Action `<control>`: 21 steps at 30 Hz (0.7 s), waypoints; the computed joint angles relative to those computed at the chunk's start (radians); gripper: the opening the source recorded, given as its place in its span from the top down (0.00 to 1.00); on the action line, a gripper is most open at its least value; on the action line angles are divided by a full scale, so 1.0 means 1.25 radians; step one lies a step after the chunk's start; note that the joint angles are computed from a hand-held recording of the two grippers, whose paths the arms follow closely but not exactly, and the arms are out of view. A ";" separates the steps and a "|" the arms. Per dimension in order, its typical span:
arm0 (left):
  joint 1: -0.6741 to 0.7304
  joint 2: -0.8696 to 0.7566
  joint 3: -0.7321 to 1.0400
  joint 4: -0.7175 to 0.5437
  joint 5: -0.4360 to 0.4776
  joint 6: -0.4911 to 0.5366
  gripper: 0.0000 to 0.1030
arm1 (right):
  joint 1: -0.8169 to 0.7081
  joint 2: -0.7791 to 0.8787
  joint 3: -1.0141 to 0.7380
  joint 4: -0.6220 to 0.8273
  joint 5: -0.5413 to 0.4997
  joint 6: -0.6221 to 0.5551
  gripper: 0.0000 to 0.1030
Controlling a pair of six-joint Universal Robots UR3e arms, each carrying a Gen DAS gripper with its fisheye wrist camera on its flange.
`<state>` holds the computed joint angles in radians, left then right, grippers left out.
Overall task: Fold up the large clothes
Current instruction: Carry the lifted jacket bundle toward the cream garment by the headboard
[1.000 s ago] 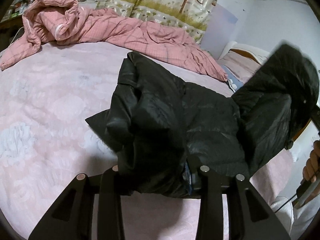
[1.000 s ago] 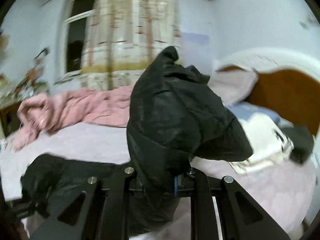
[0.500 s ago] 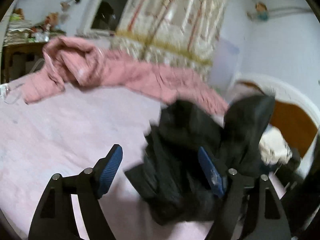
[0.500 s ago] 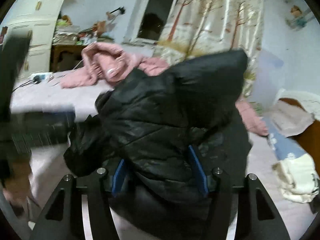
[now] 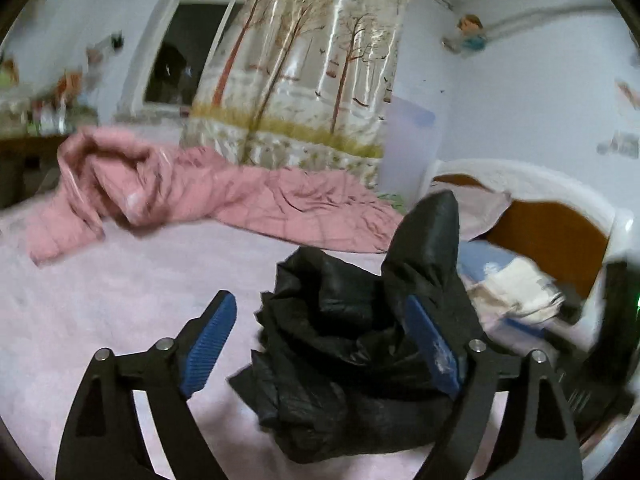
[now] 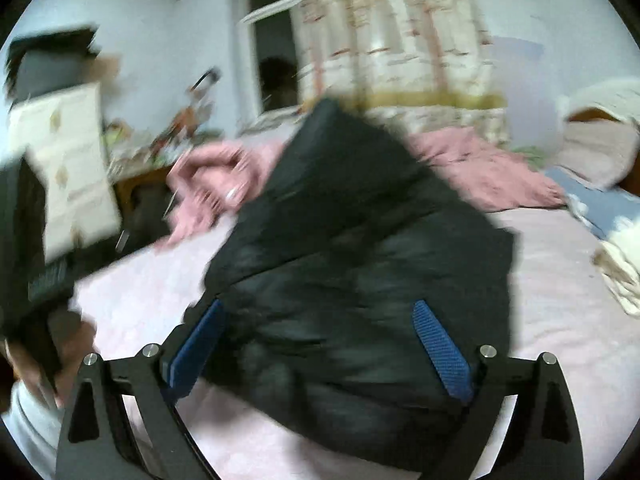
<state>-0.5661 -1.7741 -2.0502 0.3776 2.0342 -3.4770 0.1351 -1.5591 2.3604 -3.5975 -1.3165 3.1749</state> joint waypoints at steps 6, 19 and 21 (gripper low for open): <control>-0.073 -0.105 0.243 -0.168 0.045 0.087 0.11 | -0.077 -0.043 0.000 0.046 -0.173 -0.047 0.06; -0.017 -0.420 0.924 -0.808 0.136 0.077 0.01 | -0.145 0.074 -0.023 0.058 -0.009 -0.067 0.06; 0.027 -0.350 0.789 -0.768 0.095 0.014 0.01 | -0.145 0.091 -0.042 0.070 0.001 -0.066 0.06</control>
